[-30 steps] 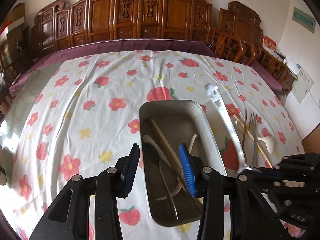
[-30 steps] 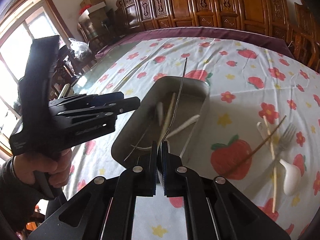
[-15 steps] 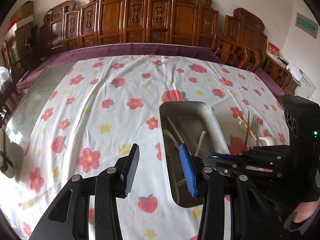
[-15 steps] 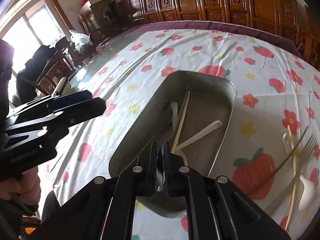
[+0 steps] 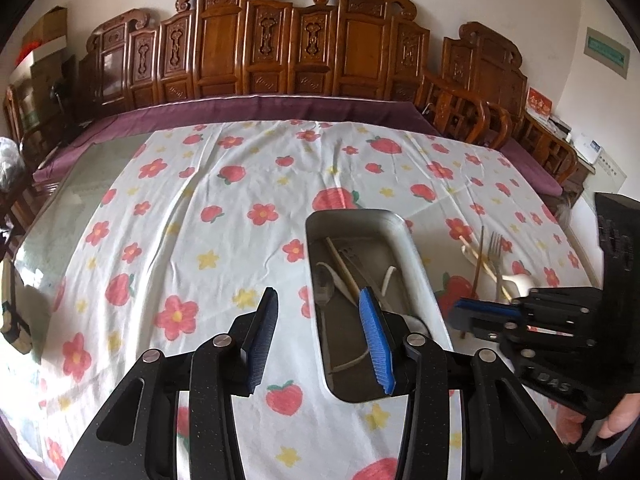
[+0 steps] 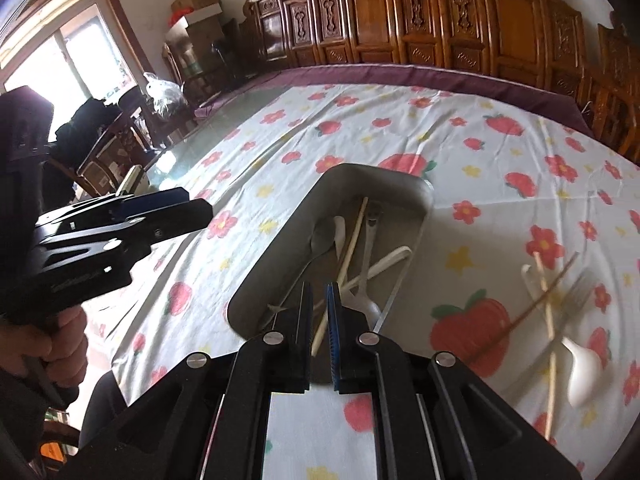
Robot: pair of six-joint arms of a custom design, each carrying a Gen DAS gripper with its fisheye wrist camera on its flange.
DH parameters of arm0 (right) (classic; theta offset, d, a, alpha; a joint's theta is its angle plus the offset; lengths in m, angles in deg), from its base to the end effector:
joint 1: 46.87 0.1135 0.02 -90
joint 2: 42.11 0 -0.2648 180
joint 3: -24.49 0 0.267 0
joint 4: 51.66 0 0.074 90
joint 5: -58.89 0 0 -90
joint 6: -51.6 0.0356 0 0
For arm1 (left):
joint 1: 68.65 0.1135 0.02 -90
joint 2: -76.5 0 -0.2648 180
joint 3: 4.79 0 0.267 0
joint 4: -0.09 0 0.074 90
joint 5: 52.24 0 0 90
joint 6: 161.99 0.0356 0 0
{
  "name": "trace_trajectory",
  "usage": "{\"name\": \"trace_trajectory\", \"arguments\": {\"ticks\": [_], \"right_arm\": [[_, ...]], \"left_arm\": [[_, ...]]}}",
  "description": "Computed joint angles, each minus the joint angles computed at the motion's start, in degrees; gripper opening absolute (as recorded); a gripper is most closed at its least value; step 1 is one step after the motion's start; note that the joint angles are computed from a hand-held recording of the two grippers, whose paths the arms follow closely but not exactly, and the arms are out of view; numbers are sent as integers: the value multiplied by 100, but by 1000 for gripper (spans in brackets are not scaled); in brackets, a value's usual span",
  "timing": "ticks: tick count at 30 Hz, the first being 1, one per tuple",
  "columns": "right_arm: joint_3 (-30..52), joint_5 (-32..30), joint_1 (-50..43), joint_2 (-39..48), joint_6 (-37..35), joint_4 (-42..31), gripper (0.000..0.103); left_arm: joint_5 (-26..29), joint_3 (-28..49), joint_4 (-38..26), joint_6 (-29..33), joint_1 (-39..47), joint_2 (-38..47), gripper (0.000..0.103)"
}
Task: Organize utensils
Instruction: 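Open the right gripper over the tray and lift both grippers away, then grasp the steel fork by its handle with the right gripper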
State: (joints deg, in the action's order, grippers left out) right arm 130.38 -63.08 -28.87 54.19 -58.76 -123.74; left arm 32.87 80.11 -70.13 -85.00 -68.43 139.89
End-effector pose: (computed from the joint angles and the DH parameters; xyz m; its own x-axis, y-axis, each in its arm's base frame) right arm 0.3370 0.1293 0.3288 -0.6187 -0.5114 -0.5964 -0.7573 0.5902 0.2796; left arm 0.2220 0.0039 0.3659 -0.7186 -0.2271 -0.6574 -0.2277 0.9699 -0.0861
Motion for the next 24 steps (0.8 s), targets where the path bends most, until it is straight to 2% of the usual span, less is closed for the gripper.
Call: {"name": "trace_trajectory", "arguments": {"ticks": [8, 10, 11, 14, 17, 18, 19, 24], "right_arm": [[-166, -286, -784, -529, -625, -491, 10], [-207, -364, -1003, -622, -780, -560, 14], [-227, -387, -1080, -669, -832, -591, 17], [-278, -444, -1372, -799, -1029, -678, 26], [-315, -509, -1607, -876, -1182, -757, 40], [-349, -520, -1711, -918, -1261, -767, 44], [-391, -509, -1763, -958, -1303, -758, 45], [-518, -455, -2191, -955, -1686, -821, 46]], "left_arm": [[-301, 145, -213, -313, -537, -90, 44], [-377, 185, -259, -404, -675, -89, 49], [-446, 201, -271, -450, -764, -86, 55], [-613, 232, -315, -584, -997, -66, 57], [-708, 261, -344, -745, -1221, -24, 58], [-727, 265, -342, -779, -1279, -14, 65], [-764, 262, -322, -829, -1364, -11, 72], [-857, 234, -217, -1053, -1748, 94, 74]]}}
